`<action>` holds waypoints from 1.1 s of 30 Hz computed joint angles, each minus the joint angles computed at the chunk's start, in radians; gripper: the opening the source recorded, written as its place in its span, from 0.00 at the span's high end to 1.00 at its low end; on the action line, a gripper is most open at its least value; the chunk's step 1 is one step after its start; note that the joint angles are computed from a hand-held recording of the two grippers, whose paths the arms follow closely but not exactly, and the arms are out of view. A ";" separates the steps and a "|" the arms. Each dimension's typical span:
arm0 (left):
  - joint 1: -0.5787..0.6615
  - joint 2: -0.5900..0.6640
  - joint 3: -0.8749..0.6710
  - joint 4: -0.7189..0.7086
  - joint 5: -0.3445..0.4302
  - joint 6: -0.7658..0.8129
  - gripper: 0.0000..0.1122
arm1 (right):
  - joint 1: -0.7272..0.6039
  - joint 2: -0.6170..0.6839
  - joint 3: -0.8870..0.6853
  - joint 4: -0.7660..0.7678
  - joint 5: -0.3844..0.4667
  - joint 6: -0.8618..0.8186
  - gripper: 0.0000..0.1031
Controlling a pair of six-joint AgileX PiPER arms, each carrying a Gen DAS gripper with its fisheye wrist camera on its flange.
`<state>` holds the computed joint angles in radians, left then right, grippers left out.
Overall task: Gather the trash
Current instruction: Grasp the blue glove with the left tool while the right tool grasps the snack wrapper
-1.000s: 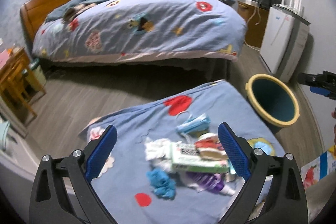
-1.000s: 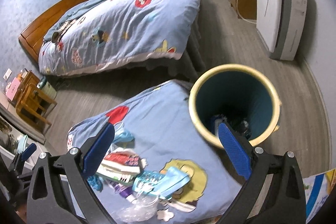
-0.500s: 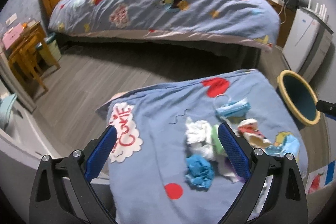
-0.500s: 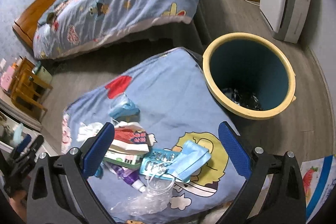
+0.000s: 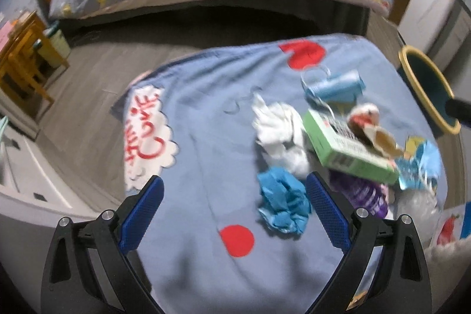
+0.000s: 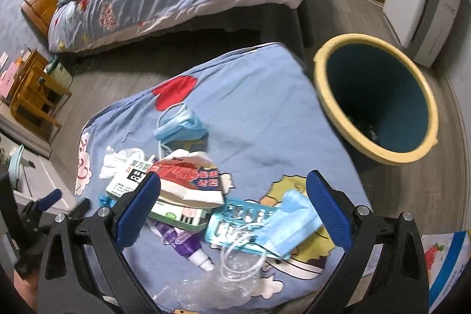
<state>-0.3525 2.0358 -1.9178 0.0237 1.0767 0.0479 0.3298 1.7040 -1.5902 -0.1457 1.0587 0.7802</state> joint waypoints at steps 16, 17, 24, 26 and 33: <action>-0.005 0.063 0.027 -0.052 0.018 0.036 0.30 | 0.068 0.217 -0.163 0.093 0.039 -0.236 0.39; -0.003 0.068 0.024 -0.067 0.018 0.043 0.33 | 0.070 0.227 -0.173 0.096 0.040 -0.246 0.45; 0.011 0.094 -0.014 -0.153 0.050 0.103 0.68 | 0.064 0.259 -0.208 0.112 0.032 -0.293 0.87; 0.011 0.097 -0.024 -0.150 0.054 0.097 0.74 | 0.049 0.243 -0.195 0.129 0.013 -0.297 0.90; 0.020 0.085 -0.041 -0.104 0.036 0.048 0.77 | 0.010 0.187 -0.161 0.175 -0.045 -0.291 0.97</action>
